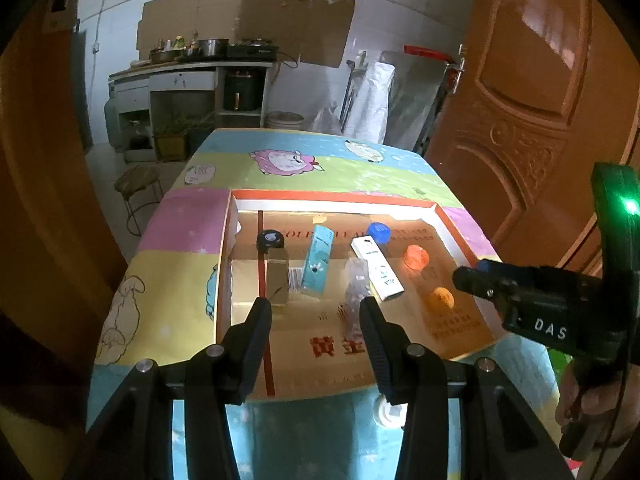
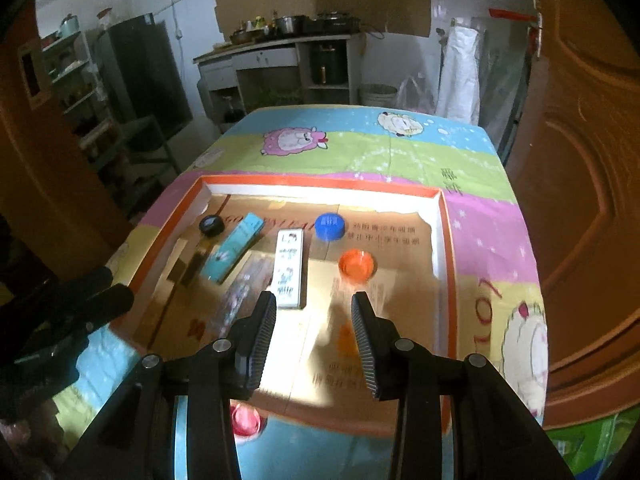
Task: Organize rigid objects
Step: 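Move both grippers back from the tray toward the red and white caps, then grasp the white cap with the left gripper while the right grasps the red cap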
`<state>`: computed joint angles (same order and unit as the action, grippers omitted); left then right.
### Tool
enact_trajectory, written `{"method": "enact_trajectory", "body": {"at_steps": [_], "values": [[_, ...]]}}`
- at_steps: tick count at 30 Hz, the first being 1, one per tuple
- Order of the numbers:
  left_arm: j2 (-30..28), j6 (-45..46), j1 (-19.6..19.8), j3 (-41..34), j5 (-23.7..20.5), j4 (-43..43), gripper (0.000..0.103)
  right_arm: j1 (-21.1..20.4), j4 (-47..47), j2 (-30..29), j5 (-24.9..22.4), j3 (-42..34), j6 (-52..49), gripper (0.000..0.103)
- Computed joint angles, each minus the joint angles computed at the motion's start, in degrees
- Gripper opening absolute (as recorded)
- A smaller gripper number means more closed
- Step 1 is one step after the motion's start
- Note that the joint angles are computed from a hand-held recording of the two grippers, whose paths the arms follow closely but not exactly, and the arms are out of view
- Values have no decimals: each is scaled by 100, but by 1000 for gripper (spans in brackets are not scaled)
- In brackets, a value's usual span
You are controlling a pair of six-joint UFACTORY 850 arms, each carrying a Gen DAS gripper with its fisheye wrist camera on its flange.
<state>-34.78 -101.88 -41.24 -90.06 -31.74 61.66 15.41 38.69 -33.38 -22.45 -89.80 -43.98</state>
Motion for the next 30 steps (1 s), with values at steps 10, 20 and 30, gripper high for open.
{"method": "enact_trajectory", "body": {"at_steps": [10,20,30], "values": [[177,-238,-178,232,36,206,46,-88,679,658,196,960,-513,40],[216,-229,-334,442,347,302,46,-78,1329,1099,379,1752,-1164,40],[54,77,-485,444,510,128,46,-79,1969,1342,505,2307,-1737,40]]}}
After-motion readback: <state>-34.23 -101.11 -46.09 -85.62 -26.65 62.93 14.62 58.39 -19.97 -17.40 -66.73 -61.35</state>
